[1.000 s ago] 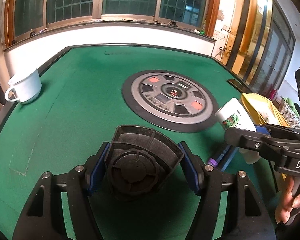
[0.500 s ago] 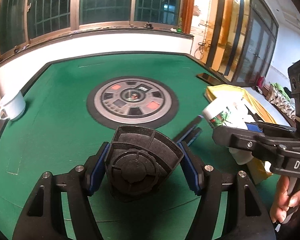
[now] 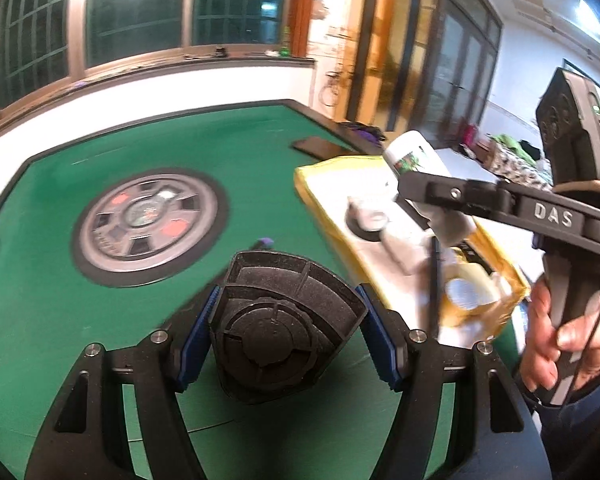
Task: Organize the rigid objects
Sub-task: 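Lift and carry the plug with the left tool while the right tool carries the bottle toward the tray, then lower the plug into the tray with the left tool while the right tool lowers the bottle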
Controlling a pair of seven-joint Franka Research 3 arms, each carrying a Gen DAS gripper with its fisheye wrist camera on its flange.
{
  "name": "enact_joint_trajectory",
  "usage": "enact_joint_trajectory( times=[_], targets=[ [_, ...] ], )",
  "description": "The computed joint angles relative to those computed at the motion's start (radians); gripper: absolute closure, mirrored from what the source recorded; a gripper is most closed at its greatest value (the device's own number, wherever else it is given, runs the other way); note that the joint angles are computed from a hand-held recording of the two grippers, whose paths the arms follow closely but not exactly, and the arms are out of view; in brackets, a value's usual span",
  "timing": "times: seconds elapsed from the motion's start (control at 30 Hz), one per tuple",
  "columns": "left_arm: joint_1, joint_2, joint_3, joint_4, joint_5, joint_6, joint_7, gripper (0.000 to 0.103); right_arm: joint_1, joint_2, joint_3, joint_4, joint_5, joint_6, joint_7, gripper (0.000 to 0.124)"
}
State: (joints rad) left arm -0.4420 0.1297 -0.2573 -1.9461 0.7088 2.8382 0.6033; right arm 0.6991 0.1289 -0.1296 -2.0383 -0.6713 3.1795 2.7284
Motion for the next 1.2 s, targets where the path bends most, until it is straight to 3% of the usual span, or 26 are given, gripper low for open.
enact_joint_trajectory(
  times=[0.1, 0.2, 0.3, 0.5, 0.6, 0.8, 1.0, 1.2],
  targets=[
    [-0.008, 0.052, -0.021, 0.058, -0.067, -0.005, 0.080, 0.036, 0.028, -0.033, -0.063, -0.020, -0.136, -0.014, 0.145, 0.092],
    [-0.024, 0.102, -0.029, 0.123, -0.112, -0.018, 0.137, 0.036, -0.015, -0.061, -0.036, -0.041, -0.151, -0.046, 0.154, 0.092],
    [-0.036, 0.156, -0.042, 0.193, -0.177, -0.026, 0.215, 0.036, -0.069, -0.087, 0.015, -0.067, -0.069, -0.095, 0.051, 0.092],
    [-0.073, 0.239, -0.041, 0.295, -0.256, -0.058, 0.301, 0.036, -0.176, -0.117, 0.109, -0.101, 0.259, -0.193, -0.311, 0.092],
    [-0.075, 0.273, -0.049, 0.329, -0.313, -0.071, 0.348, 0.036, -0.220, -0.109, 0.140, -0.084, 0.294, -0.256, -0.366, 0.092],
    [-0.096, 0.303, -0.040, 0.361, -0.354, -0.093, 0.381, 0.036, -0.286, -0.075, 0.208, -0.050, 0.442, -0.303, -0.531, 0.093],
    [-0.120, 0.314, -0.023, 0.370, -0.335, -0.100, 0.390, 0.036, -0.297, -0.056, 0.228, -0.018, 0.538, -0.359, -0.661, 0.093],
    [-0.154, 0.319, 0.006, 0.374, -0.273, -0.096, 0.359, 0.036, -0.286, -0.007, 0.220, 0.053, 0.557, -0.439, -0.711, 0.093]
  ],
)
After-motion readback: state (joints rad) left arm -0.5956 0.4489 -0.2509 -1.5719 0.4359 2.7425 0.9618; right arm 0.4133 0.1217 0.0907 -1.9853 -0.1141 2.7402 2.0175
